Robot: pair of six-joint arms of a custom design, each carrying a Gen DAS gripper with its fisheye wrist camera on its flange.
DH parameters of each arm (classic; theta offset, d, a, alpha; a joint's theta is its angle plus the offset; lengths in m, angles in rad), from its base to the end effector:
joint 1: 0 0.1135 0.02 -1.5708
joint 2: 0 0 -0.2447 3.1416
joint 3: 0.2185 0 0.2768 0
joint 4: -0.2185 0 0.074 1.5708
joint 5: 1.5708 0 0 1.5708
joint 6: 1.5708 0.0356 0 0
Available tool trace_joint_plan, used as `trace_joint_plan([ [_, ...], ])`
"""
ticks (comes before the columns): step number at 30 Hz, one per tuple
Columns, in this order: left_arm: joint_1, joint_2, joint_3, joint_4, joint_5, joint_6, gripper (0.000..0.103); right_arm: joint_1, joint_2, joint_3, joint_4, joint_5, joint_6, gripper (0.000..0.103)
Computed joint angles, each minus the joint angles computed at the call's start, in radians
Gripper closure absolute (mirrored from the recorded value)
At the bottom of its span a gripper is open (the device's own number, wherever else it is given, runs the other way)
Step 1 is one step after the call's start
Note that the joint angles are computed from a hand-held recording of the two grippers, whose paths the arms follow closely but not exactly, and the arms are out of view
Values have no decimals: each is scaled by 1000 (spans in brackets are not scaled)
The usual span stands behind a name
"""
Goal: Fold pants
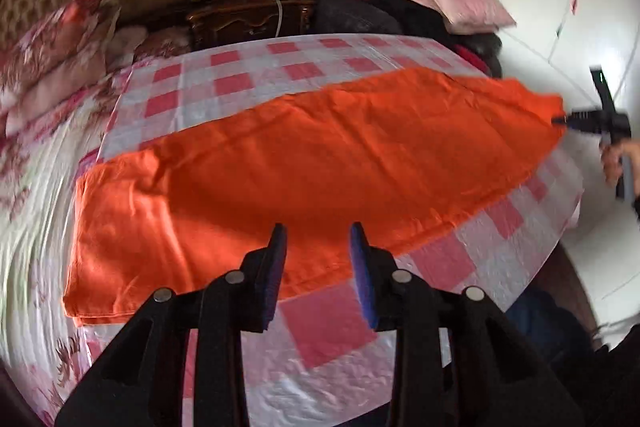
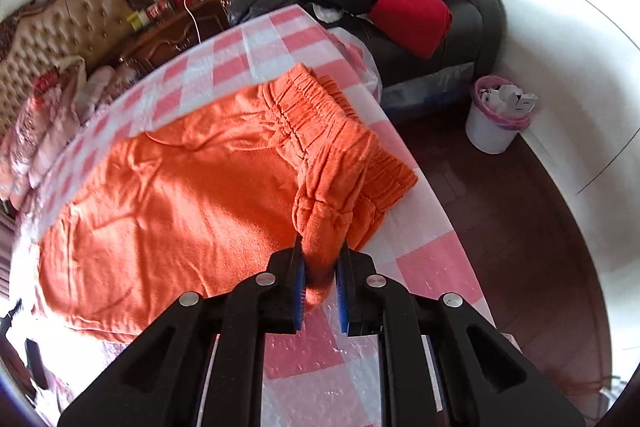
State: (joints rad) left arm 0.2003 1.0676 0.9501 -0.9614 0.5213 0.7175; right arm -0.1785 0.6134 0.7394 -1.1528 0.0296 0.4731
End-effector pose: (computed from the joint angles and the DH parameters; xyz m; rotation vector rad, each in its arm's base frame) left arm 0.2259 0.0278 0.2633 0.7887 2.3372 -0.3149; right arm 0.1348 -0.0254 0.2541 0.8418 2.4583 0.0683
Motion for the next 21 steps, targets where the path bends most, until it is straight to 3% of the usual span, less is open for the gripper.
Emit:
trace_joint_plan([
  [3,-205,-157,-166,120,-143,-84,70,-39,-16,22,-7,-64,-19,93],
  [8,-459,-242,-294,247,-382,-84,70,-84,-18,117,-43,-134,-57,94],
  [21,-705,-296,-454,460,-666,-34,75,-18,67,331,-81,-112,-69,94],
])
